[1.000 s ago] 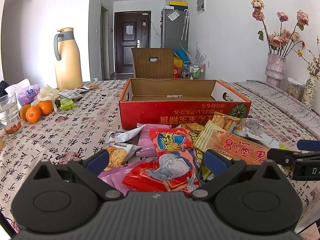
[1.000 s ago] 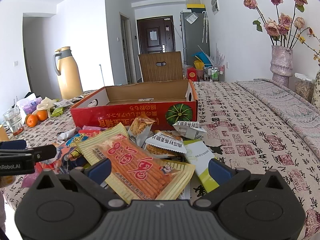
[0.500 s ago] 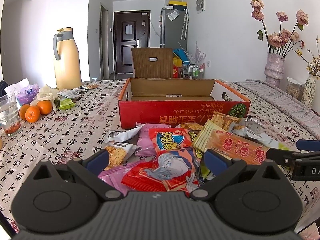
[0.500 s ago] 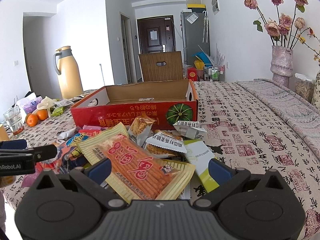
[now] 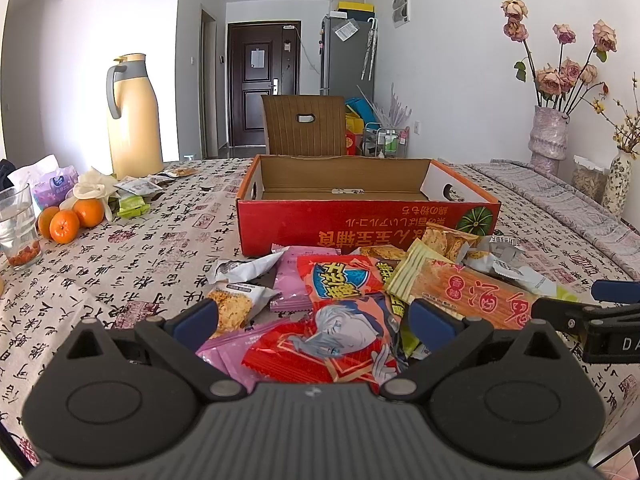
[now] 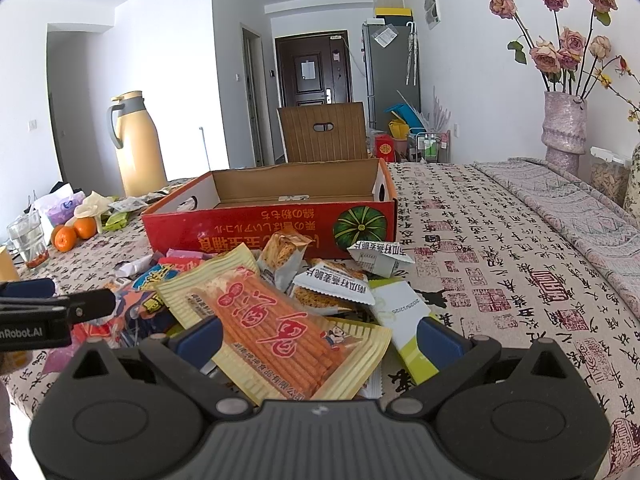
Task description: Organize snacks
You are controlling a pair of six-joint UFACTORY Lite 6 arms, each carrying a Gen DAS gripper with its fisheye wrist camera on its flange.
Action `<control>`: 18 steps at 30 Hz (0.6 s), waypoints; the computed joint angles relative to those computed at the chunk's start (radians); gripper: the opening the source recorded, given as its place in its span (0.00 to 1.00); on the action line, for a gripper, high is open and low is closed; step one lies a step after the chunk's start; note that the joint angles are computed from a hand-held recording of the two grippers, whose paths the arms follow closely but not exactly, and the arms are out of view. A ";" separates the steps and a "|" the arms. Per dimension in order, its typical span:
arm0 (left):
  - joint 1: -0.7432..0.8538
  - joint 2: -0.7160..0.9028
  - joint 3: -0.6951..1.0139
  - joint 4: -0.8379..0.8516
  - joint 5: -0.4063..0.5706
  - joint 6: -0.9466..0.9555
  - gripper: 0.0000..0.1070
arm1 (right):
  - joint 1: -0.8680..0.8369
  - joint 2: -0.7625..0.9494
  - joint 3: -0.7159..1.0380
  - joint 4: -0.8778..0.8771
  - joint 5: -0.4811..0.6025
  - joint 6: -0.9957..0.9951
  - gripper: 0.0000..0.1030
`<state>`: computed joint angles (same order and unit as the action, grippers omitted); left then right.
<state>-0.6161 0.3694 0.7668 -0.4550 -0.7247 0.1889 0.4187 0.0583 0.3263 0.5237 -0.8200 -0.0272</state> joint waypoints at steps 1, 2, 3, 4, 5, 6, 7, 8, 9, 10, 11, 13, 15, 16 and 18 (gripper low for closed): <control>0.000 0.000 0.000 0.000 0.000 0.000 0.96 | 0.003 -0.005 -0.002 0.004 0.002 -0.003 1.00; 0.000 0.000 0.000 0.002 0.000 -0.002 0.96 | 0.003 -0.003 -0.002 0.003 0.001 -0.002 1.00; -0.001 0.000 -0.001 0.002 -0.002 -0.004 0.96 | 0.004 -0.005 -0.003 0.003 0.002 -0.003 1.00; -0.003 0.000 0.000 0.001 -0.002 -0.004 0.96 | 0.006 -0.008 -0.004 0.002 0.002 -0.004 1.00; -0.002 0.000 -0.001 0.002 -0.001 -0.005 0.96 | 0.007 -0.010 -0.004 0.001 0.003 -0.004 1.00; -0.003 -0.001 -0.001 0.003 0.000 -0.008 0.96 | 0.009 -0.010 -0.002 -0.001 0.005 -0.006 1.00; -0.004 -0.002 -0.001 0.003 0.001 -0.009 0.96 | 0.011 -0.003 0.004 -0.003 0.005 -0.006 1.00; -0.001 0.000 0.000 0.009 0.001 -0.014 0.96 | 0.012 0.002 0.008 -0.007 0.006 -0.005 1.00; 0.001 0.001 0.001 0.011 0.003 -0.017 0.96 | 0.012 0.008 0.013 -0.014 0.006 -0.003 1.00; 0.002 0.002 0.003 0.013 0.005 -0.019 0.96 | 0.011 0.020 0.023 -0.021 0.006 -0.005 1.00; 0.007 0.005 0.007 0.019 0.009 -0.021 0.96 | 0.012 0.029 0.032 -0.018 0.008 -0.015 1.00; 0.020 0.010 0.014 0.035 0.015 -0.030 0.96 | 0.009 0.054 0.056 -0.021 0.012 -0.031 1.00; 0.033 0.014 0.020 0.051 0.021 -0.038 0.96 | 0.002 0.077 0.083 -0.036 0.024 -0.043 1.00; 0.036 0.015 0.023 0.055 0.023 -0.040 0.96 | -0.004 0.095 0.104 -0.046 0.034 -0.053 1.00; 0.045 0.018 0.026 0.067 0.028 -0.048 0.96 | -0.016 0.127 0.138 -0.082 0.055 -0.060 1.00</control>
<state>-0.5711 0.3875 0.7925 -0.3879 -0.6968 0.1413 0.4023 0.1855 0.4641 0.4418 -0.7654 -0.0874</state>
